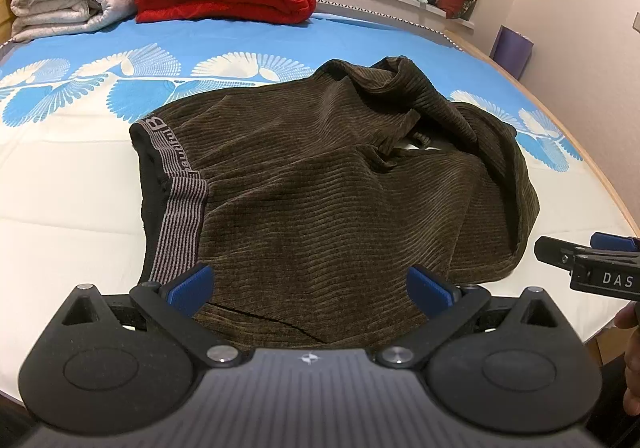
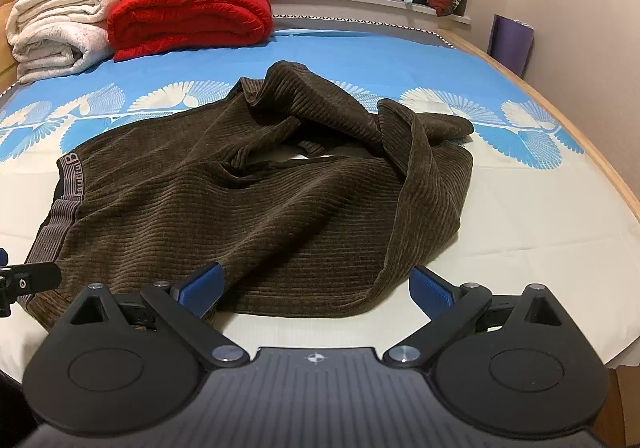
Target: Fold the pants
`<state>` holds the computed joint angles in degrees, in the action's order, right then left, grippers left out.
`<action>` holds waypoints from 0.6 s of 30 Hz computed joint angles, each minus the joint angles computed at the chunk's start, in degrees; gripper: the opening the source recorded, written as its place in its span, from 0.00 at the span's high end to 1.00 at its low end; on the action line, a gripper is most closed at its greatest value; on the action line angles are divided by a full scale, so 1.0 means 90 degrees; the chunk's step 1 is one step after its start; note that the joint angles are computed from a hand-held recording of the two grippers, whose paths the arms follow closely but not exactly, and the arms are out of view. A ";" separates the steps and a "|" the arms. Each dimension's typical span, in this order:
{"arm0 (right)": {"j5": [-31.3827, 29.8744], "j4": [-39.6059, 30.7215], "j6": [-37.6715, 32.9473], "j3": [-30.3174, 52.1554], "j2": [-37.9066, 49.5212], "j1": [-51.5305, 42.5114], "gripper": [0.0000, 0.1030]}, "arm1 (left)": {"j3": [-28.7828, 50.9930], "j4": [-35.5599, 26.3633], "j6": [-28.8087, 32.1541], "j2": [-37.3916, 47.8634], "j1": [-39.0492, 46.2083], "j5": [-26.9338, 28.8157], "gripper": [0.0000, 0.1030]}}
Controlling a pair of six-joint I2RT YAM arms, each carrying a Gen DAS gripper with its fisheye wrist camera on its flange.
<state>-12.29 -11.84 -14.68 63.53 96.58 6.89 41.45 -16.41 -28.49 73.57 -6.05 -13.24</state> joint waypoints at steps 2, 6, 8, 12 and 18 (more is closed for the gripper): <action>0.0012 -0.0011 -0.0006 0.0006 -0.0006 0.0001 0.04 | 0.0000 0.0001 0.0012 0.0004 0.0002 -0.0004 0.00; 0.0046 0.0117 0.0021 -0.0070 0.0026 0.0051 0.04 | 0.0010 -0.0013 -0.0024 0.0008 -0.0020 -0.0017 0.00; 0.0040 0.0127 0.0023 -0.0068 0.0035 0.0050 0.04 | 0.0012 -0.0014 -0.0021 0.0007 -0.0018 -0.0008 0.00; 0.0045 0.0134 0.0016 -0.0069 0.0027 0.0052 0.04 | 0.0007 0.0002 -0.0005 0.0011 -0.0001 0.0002 0.00; 0.0070 0.0168 0.0009 -0.0103 0.0024 0.0077 0.04 | 0.0019 0.0002 -0.0012 0.0018 -0.0011 0.0000 0.00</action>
<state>-11.66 -10.33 -14.59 62.60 96.80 7.59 41.62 -16.39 -28.60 73.73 -6.15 -13.25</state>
